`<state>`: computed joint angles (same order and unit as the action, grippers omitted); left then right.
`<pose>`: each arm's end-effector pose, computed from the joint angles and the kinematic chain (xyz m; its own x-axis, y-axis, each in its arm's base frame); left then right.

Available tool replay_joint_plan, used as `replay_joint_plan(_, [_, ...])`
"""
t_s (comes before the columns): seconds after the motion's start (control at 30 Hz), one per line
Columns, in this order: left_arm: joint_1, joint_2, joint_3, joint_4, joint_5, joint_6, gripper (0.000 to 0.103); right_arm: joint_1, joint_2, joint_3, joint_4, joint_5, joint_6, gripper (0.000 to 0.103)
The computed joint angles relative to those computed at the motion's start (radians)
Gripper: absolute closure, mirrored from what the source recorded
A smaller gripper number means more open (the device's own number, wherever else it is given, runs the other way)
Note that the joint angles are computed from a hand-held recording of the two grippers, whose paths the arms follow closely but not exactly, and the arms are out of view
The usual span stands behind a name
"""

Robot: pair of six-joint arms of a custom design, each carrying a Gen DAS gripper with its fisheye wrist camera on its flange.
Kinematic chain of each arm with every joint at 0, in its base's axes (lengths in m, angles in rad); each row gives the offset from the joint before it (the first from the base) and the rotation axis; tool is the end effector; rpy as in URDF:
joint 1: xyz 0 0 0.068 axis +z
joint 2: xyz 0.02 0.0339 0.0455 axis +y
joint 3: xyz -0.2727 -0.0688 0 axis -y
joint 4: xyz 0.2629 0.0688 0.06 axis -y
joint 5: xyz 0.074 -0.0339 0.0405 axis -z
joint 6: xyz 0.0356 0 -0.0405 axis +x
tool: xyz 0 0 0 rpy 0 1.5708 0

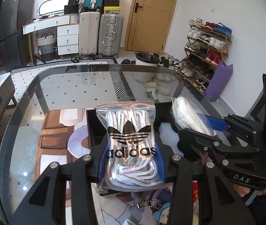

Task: Organize soft objects
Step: 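Lower the Adidas bag and rope bag into the black box and release both, then withdraw both tools from the box toward the remaining items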

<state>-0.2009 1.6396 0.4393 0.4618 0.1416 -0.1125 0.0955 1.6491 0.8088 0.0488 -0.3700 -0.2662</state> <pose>0.2642 -0.0589 0.0887 -0.6891 0.0269 -0.7241 0.2239 0.9583 -0.1774 0.3340 0.0449 0.1533 -0.5933 -0.3032 -0.7457 -0.5161 0.8542 0.0633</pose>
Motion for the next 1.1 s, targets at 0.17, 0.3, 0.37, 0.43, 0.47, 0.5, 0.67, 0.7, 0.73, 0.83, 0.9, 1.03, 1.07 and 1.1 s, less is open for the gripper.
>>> replay_joint_plan(0.17, [0.002, 0.04, 0.032, -0.017, 0.012, 0.012, 0.062, 0.022, 0.026, 0.015, 0.009, 0.023, -0.011, 0.058])
replay_joint_plan(0.3, [0.003, 0.076, 0.048, -0.02, 0.005, 0.019, 0.061, 0.037, 0.057, 0.033, 0.01, 0.043, -0.024, 0.058])
replay_joint_plan(0.37, [-0.006, 0.074, 0.052, -0.017, -0.002, 0.01, 0.06, 0.042, 0.059, 0.032, 0.017, 0.053, -0.021, 0.051])
replay_joint_plan(0.43, [0.001, 0.071, 0.042, -0.008, 0.007, 0.017, 0.056, 0.041, 0.048, 0.017, 0.04, 0.063, -0.01, 0.049])
replay_joint_plan(0.47, [0.002, 0.069, 0.039, -0.006, 0.004, 0.017, 0.053, 0.036, 0.043, 0.014, 0.044, 0.058, -0.01, 0.046])
replay_joint_plan(0.5, [0.008, 0.064, 0.031, 0.002, 0.023, 0.018, 0.048, 0.03, 0.034, 0.008, 0.043, 0.053, -0.011, 0.044])
replay_joint_plan(0.67, [-0.002, 0.025, 0.017, -0.013, 0.036, 0.027, 0.033, -0.014, -0.053, -0.056, 0.061, 0.03, -0.002, 0.015])
replay_joint_plan(0.7, [-0.006, 0.012, 0.005, -0.006, 0.029, 0.027, 0.025, -0.029, -0.075, -0.074, 0.067, 0.017, 0.003, 0.014])
replay_joint_plan(0.73, [-0.005, -0.003, -0.009, 0.004, 0.032, 0.022, 0.018, -0.048, -0.095, -0.09, 0.066, 0.001, 0.001, 0.011])
replay_joint_plan(0.83, [0.02, -0.058, -0.061, 0.03, 0.084, 0.013, 0.008, -0.101, -0.153, -0.13, 0.06, -0.051, 0.018, 0.001])
replay_joint_plan(0.9, [0.031, -0.108, -0.106, 0.044, 0.094, 0.003, 0.0, -0.132, -0.181, -0.14, 0.02, -0.081, 0.01, 0.001])
replay_joint_plan(1.03, [0.052, -0.194, -0.185, 0.067, 0.08, -0.007, 0.0, -0.168, -0.241, -0.199, 0.0, -0.093, -0.007, 0.0])
replay_joint_plan(1.07, [0.053, -0.226, -0.206, 0.062, 0.066, -0.005, 0.0, -0.175, -0.251, -0.211, -0.01, -0.099, -0.016, 0.0])
replay_joint_plan(1.1, [0.053, -0.241, -0.22, 0.065, 0.055, -0.001, 0.0, -0.18, -0.262, -0.224, -0.02, -0.102, -0.025, 0.0])
